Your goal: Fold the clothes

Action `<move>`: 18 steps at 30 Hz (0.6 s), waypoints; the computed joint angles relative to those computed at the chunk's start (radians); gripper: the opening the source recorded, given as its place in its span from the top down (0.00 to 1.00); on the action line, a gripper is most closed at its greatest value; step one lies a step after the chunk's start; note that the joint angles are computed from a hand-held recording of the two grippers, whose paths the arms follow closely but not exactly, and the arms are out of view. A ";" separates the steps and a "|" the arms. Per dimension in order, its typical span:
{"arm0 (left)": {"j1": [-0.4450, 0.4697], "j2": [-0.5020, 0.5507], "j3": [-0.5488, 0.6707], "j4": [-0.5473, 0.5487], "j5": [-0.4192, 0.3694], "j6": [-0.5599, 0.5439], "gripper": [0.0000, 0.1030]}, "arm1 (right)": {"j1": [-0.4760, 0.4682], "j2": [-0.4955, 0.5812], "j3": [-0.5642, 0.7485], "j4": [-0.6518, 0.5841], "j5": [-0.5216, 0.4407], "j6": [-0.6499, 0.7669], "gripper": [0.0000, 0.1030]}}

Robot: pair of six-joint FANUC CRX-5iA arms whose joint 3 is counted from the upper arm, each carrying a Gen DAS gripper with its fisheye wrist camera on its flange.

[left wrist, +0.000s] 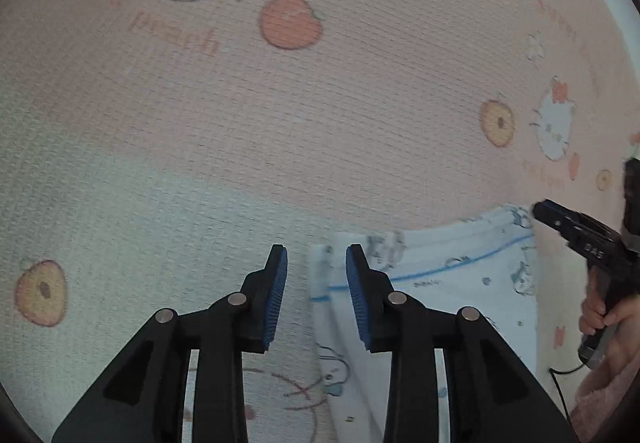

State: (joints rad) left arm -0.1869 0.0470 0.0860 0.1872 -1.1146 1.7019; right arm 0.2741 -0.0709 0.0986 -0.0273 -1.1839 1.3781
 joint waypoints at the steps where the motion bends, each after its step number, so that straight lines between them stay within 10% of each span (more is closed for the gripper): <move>1: -0.013 0.016 0.011 -0.003 -0.018 -0.006 0.69 | -0.002 0.020 0.023 -0.020 -0.034 0.034 0.59; 5: -0.089 0.080 0.125 -0.214 -0.143 0.109 0.65 | 0.043 0.081 0.021 0.058 -0.092 0.037 0.58; 13: 0.002 0.048 0.029 -0.038 -0.089 0.092 0.54 | 0.011 0.120 0.062 -0.054 -0.104 0.134 0.27; 15: -0.020 0.048 0.036 -0.055 -0.080 0.090 0.90 | 0.041 0.123 0.050 -0.027 -0.095 0.193 0.50; 17: -0.041 0.045 0.041 -0.066 -0.064 0.076 0.91 | 0.021 0.136 0.088 -0.077 -0.125 0.192 0.89; 18: -0.052 0.042 0.046 -0.076 -0.056 0.067 0.92 | 0.012 0.142 0.106 -0.101 -0.140 0.191 0.90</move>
State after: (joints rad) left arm -0.2391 0.0890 0.1323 0.1108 -1.1705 1.7689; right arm 0.2858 0.0708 0.2048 -0.1278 -1.3240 1.5690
